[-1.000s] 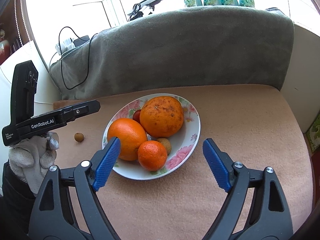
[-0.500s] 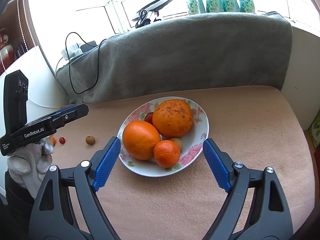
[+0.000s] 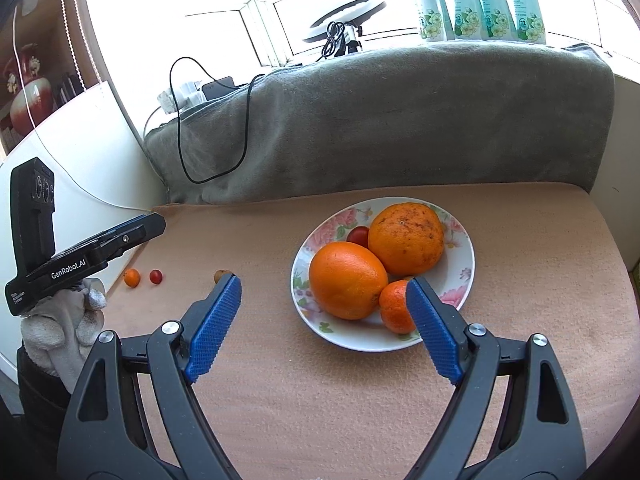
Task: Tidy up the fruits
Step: 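Withdraw the left tool toward a mandarin while the right tool moves toward a brown fruit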
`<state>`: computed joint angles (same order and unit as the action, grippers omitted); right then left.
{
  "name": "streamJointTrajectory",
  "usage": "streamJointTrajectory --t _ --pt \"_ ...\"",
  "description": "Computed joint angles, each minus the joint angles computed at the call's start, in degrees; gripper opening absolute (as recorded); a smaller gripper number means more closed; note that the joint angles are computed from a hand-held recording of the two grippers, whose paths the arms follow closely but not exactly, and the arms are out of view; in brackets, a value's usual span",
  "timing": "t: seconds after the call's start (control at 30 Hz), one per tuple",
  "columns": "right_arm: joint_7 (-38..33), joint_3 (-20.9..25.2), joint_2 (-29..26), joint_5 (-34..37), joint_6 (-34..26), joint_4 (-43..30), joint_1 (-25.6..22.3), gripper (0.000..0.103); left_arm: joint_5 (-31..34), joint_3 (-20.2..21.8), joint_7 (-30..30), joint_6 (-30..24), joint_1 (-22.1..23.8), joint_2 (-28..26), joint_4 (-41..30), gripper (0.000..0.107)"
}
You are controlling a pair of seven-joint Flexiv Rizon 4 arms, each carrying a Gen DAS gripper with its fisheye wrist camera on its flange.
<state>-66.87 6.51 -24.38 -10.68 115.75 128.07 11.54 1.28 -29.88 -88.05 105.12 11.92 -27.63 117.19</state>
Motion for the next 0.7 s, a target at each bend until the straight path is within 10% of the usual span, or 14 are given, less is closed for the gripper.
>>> streamJointTrajectory --t 0.7 --pt "0.35 2.68 -3.09 -4.10 -3.56 -5.07 2.65 0.087 4.28 11.25 -10.93 6.64 5.99 5.71 12.19 0.073"
